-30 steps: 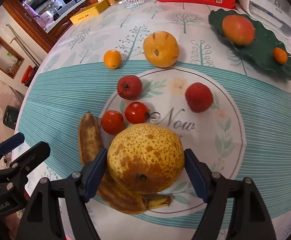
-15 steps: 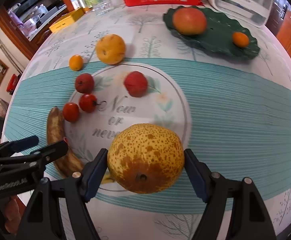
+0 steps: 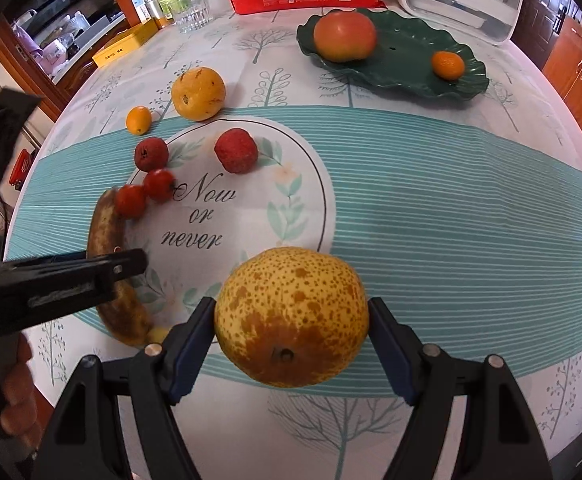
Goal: Organize fruits
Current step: 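Grasp the yellow pear with the right tool while the left tool grasps the banana, then carry the pear and banana with both tools to the green plate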
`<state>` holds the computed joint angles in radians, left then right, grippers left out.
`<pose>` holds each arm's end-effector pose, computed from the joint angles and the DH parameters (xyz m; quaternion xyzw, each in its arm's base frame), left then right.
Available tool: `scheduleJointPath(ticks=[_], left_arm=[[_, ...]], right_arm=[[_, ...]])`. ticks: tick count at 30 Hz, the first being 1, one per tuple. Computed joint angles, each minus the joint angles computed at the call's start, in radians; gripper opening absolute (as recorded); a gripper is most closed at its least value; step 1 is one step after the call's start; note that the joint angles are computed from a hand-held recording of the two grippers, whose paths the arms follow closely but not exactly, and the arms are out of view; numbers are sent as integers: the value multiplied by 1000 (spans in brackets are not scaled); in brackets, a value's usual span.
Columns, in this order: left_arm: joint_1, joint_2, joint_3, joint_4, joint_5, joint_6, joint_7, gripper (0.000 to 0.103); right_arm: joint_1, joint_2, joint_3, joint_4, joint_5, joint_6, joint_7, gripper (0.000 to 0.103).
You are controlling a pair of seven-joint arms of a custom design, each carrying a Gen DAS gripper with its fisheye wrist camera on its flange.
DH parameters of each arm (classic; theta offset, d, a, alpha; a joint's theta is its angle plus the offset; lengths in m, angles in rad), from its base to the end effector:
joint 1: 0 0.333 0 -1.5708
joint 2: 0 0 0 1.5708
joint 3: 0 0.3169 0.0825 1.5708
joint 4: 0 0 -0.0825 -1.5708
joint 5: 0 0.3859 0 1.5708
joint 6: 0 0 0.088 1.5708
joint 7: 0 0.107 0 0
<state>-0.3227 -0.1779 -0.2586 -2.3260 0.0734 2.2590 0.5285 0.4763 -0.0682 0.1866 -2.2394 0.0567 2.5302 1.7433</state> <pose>0.4123 -0.2709 0.4186 -0.8364 0.5432 -0.0532 0.0508 0.4299 0.3363 0.4349 -0.8339 0.5223 -0.0510 0.1711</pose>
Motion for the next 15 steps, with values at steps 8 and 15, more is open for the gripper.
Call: scheduleJointPath(ticks=[8,15], left_arm=[[-23,-13,-18,-5,29,3,-39,36],[-65,-117,-35,-99,-39,68,-125,34]], right_arm=[[-9,-45,-6,-37,25,14,-52,75],[-16,-90,-11,-68,73,24,-122,75]])
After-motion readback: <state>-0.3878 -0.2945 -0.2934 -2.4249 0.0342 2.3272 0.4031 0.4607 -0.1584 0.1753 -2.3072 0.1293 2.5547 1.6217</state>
